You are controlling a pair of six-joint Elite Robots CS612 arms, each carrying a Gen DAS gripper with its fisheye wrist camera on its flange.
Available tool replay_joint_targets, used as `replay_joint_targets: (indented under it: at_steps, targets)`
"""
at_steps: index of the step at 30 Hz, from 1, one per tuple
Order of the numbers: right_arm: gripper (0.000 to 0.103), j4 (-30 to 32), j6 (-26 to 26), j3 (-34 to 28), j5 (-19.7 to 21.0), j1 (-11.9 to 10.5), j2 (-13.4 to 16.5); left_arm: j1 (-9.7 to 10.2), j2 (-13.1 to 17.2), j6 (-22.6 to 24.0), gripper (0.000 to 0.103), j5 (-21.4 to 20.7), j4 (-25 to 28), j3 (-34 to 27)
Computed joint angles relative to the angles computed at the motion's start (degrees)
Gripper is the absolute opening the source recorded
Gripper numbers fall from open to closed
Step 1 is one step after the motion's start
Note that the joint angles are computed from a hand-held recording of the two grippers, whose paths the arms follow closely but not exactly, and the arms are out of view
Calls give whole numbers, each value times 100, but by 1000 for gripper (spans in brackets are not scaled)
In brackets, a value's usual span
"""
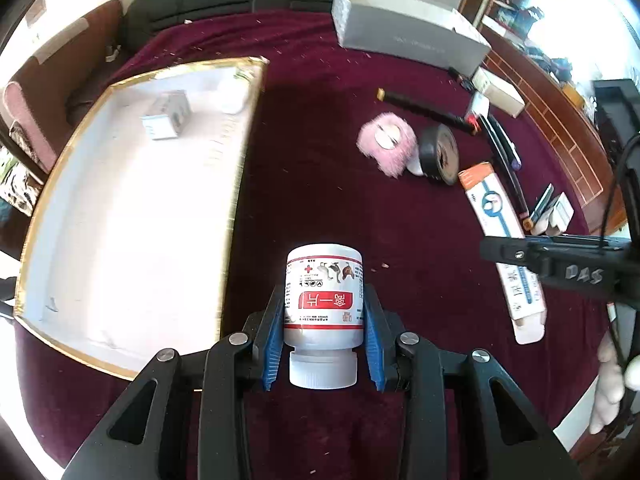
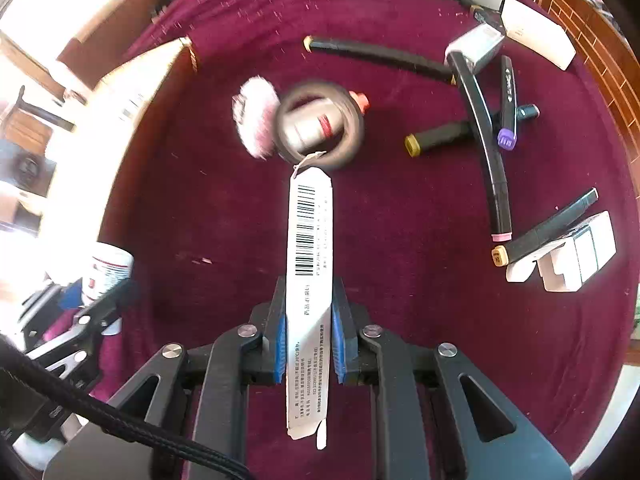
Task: Organize objects
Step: 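Place the bottle in the tray with the left gripper while the right places the tube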
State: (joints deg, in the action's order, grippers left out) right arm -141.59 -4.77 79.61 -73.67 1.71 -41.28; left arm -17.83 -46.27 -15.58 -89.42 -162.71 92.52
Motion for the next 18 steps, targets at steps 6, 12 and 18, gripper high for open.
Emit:
replay_joint_targets:
  at_steps: [6, 12, 18]
  targets:
    - [15, -7, 200, -3, 1104, -86, -102, 211, -100, -55, 31, 96, -152, 21]
    - [15, 200, 372, -401, 1697, 130, 41, 569, -9, -49, 31, 72, -96, -260]
    - [16, 461, 642, -1143, 1678, 439, 416, 872, 328, 172, 31, 196, 57, -844]
